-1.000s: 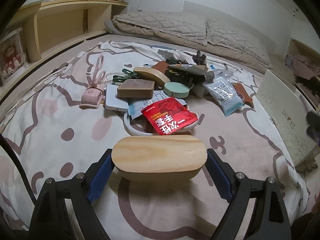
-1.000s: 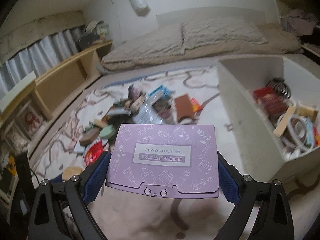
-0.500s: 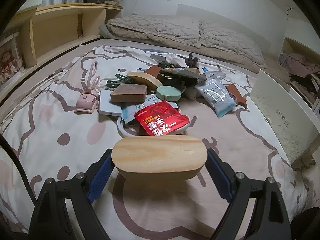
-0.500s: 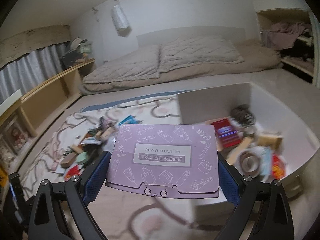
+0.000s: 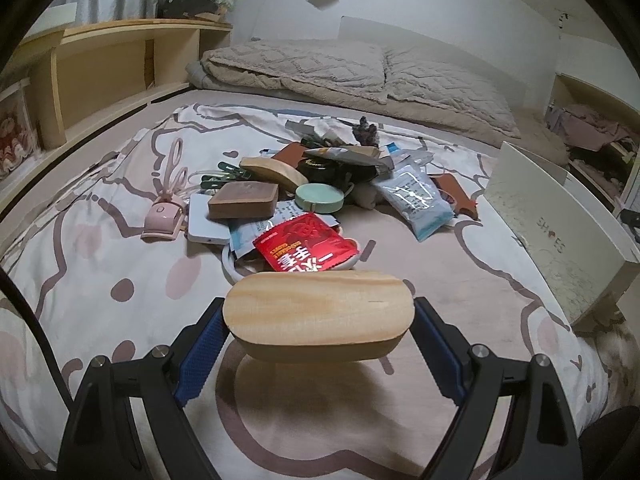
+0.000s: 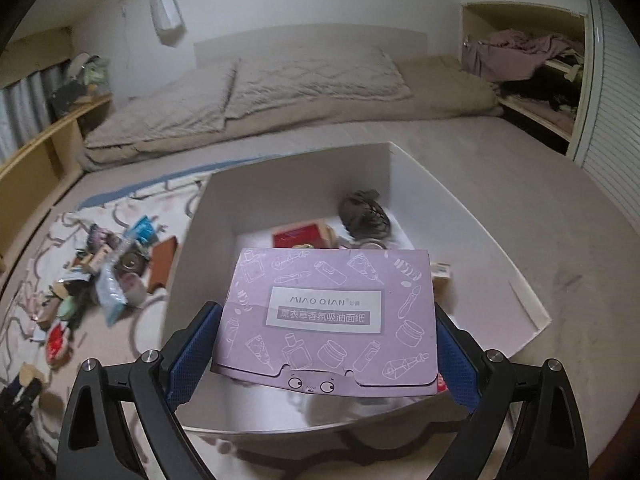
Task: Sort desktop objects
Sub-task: 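Lower the lilac card into the SHOES box and open the right tool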
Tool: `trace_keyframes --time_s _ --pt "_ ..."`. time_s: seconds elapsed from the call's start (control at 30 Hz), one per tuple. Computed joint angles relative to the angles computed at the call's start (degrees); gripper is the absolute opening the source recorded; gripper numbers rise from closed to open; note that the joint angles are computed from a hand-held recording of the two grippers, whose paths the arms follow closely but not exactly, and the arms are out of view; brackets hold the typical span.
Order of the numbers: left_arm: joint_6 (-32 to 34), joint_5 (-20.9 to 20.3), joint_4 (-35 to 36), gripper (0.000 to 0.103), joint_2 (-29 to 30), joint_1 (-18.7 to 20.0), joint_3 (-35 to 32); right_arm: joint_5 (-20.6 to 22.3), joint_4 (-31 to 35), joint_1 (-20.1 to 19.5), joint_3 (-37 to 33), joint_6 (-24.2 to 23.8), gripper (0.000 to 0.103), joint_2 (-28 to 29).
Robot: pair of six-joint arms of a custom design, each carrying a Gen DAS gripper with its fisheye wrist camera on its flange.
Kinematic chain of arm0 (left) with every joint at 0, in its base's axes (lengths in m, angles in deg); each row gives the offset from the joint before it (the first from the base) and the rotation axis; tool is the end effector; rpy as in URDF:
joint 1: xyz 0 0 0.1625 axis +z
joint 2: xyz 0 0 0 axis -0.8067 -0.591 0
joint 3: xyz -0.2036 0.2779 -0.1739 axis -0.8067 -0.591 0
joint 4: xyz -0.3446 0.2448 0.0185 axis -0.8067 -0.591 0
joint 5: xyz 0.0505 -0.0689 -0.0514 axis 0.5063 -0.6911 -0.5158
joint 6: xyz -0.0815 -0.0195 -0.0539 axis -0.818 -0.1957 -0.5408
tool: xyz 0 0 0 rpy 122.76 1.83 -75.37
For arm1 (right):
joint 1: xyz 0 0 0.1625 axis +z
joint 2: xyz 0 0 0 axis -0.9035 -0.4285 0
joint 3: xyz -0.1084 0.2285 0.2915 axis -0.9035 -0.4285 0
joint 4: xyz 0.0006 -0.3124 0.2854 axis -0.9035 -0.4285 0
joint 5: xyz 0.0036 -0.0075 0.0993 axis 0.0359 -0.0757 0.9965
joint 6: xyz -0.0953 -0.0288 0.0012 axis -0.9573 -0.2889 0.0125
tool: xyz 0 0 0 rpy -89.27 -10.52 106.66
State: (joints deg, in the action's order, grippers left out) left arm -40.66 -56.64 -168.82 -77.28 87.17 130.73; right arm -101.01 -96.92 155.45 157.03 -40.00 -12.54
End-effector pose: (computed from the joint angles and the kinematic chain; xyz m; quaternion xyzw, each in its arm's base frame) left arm -0.3466 -0.5020 0.0689 -0.0927 0.7853 -0.4917 0.3646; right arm 0.1102 -0.7143 0.4432 0.2944 -0.8562 0.3051 0.2951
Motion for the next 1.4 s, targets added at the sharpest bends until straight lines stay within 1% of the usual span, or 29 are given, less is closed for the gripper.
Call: trace_keyframes --time_s 0.17,0.3,0.37,0.47,0.67,0.87,1.03,1.07,1.1,1.2,1.3,1.4 --pt "6.7 0.6 -6.2 0.09 0.5 -0.6 -0.1 -3.4 2.0 -0.2 -3.0 0.3 0.097 1.6" --pt "15.3 1.5 -14.0 0.09 1.7 -1.2 -1.1 -5.4 2.4 -0.4 -4.3 0.1 0.097 2.3" --pt "20.8 1.7 -19.8 0.09 2.5 -1.6 -1.5 -5.9 2.9 -0.6 -5.0 0.1 0.097 2.5" --pt "27.1 1.4 -25.9 0.09 3.9 -1.6 -2.7 -6.6 4.5 -0.8 -6.6 0.5 0.097 3.2" --pt "38.8 -0.4 -35.9 0.09 7.6 -1.1 -7.3 -9.4 7.5 -0.8 -9.5 -0.3 0.097 4.8" --pt "51.0 -2.8 -44.9 0.09 12.9 -0.3 -14.5 -12.6 9.7 -0.6 -12.1 -2.5 0.097 6.6" --pt "59.2 -5.6 -49.0 0.09 17.4 0.4 -21.7 -14.6 12.1 -0.4 -14.3 -3.2 0.097 7.9" --pt "60.7 -6.0 -49.6 0.09 18.4 0.4 -23.2 -14.9 13.0 -0.4 -14.9 -2.8 0.097 8.2" --pt "62.3 -6.5 -50.3 0.09 19.4 0.5 -24.9 -16.7 11.9 -0.1 -14.8 -0.1 0.097 8.5" --pt "65.7 -7.5 -51.3 0.09 22.0 0.8 -29.2 -16.8 13.2 -0.2 -15.5 0.1 0.097 8.7" --pt "67.7 -8.6 -51.6 0.09 24.1 1.2 -32.6 -16.6 13.2 -0.4 -15.2 -0.8 0.097 8.5" --pt "67.9 -10.0 -50.5 0.09 25.7 1.6 -35.5 -16.4 12.6 -0.4 -14.8 -1.8 0.097 8.2"
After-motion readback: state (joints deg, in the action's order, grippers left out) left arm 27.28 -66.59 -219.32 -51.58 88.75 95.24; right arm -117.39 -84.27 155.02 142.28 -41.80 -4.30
